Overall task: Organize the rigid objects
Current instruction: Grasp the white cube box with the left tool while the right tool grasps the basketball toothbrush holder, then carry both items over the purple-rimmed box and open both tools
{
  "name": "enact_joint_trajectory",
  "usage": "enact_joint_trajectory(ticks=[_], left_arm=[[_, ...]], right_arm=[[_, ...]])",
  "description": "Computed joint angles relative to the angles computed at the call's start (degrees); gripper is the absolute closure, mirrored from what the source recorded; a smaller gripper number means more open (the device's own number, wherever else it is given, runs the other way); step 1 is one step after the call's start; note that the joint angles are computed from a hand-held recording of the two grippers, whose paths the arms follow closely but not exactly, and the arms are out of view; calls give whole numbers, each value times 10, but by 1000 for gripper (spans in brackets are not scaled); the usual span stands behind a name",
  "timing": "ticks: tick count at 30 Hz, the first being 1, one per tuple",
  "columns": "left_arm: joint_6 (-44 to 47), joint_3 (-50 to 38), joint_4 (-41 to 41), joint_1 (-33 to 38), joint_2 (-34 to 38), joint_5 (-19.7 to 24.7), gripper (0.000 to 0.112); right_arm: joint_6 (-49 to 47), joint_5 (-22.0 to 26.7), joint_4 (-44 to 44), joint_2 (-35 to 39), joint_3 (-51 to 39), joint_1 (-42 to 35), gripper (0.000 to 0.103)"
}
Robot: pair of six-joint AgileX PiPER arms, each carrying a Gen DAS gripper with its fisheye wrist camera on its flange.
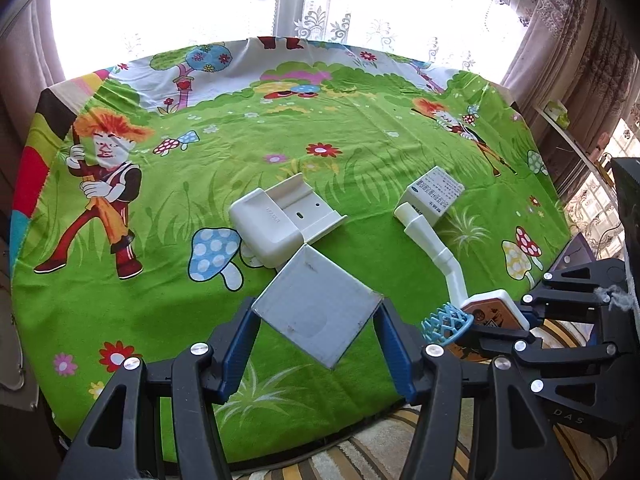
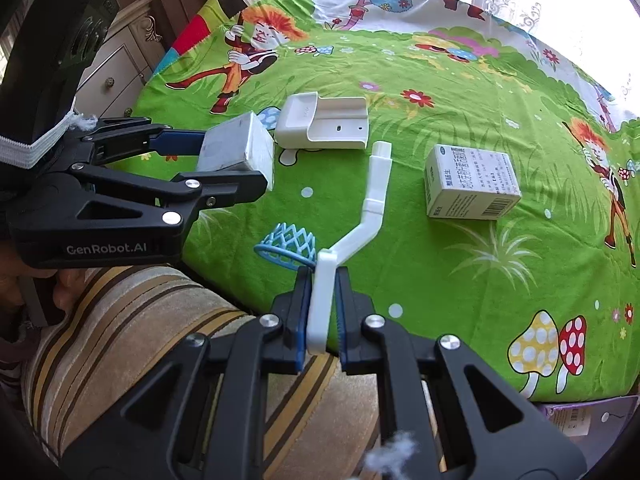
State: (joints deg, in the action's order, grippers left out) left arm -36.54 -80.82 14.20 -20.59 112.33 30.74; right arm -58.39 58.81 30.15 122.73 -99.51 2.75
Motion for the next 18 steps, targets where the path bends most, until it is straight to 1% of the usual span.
enact_joint_trajectory(ticks=[2,10,18], left_arm=[[4,13,-24,2,-11,-12,53],[-73,14,40,-33,-30,4,53],[-102,0,54,-69,-31,18,53]], right_arm=[[-8,-2,11,-9,8,-5,89],[-28,-6,41,-41,39,-27,89],[-40,5,65,-66,61,-69,89]])
